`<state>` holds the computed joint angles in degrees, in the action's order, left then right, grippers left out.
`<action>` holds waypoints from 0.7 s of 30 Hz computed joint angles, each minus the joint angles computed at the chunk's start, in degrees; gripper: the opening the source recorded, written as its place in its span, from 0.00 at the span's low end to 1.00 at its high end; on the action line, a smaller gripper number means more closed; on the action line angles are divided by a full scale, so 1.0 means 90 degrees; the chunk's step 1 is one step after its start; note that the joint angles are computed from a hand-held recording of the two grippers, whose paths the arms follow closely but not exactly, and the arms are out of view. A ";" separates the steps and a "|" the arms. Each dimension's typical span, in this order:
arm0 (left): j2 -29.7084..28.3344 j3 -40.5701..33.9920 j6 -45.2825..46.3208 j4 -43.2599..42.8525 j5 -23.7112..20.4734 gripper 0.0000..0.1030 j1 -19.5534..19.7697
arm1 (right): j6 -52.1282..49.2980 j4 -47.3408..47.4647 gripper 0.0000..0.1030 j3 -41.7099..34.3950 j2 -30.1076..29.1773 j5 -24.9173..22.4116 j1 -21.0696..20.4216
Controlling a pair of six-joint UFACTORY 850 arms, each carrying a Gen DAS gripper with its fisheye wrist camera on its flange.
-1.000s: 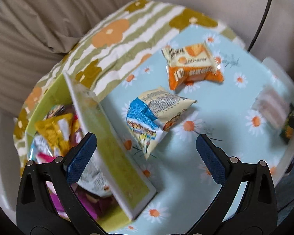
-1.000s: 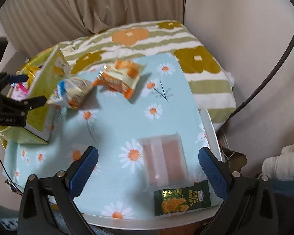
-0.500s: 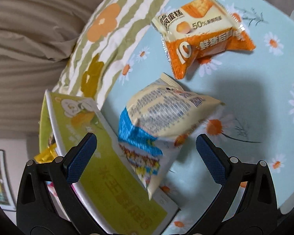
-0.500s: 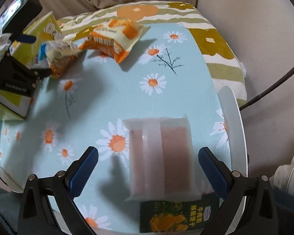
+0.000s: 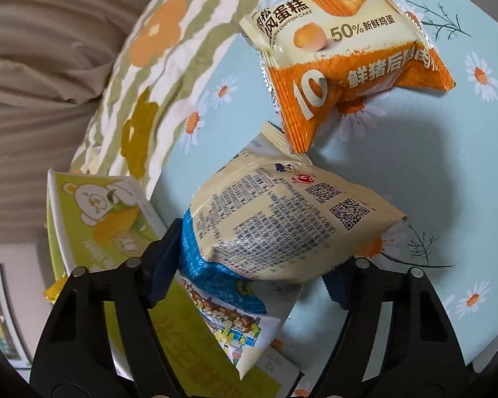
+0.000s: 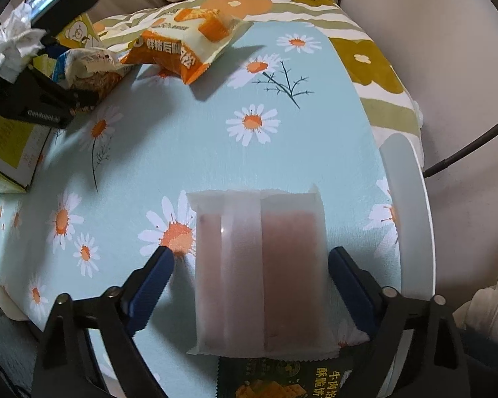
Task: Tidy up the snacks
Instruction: 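Grasp the blue-cream bag with the left tool while the right tool grasps the translucent pink-brown packet, then carry the blue-cream bag over the box with the left tool while the right tool carries the translucent packet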
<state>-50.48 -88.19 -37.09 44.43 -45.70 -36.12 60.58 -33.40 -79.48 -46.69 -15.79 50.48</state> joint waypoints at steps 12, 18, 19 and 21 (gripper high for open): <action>0.0363 0.0387 -0.0232 0.0150 0.0273 0.55 -0.0032 | 0.0768 -0.0924 0.58 0.0040 0.0045 -0.0159 0.0056; 0.0707 0.0701 -0.0663 0.0402 0.0458 0.55 -0.0068 | 0.1083 -0.1290 0.56 0.0088 0.0109 -0.0204 0.0109; 0.0764 0.0746 -0.0725 0.0440 0.0486 0.55 -0.0074 | 0.1221 -0.1415 0.56 0.0114 0.0144 -0.0203 0.0123; 0.0957 0.0904 -0.0913 0.0536 0.0565 0.55 -0.0101 | 0.1614 -0.1762 0.56 0.0206 0.0247 -0.0172 0.0145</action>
<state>-41.87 -80.05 -45.31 49.25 -40.61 -37.03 75.11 -49.26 -77.63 -44.46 -17.33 51.79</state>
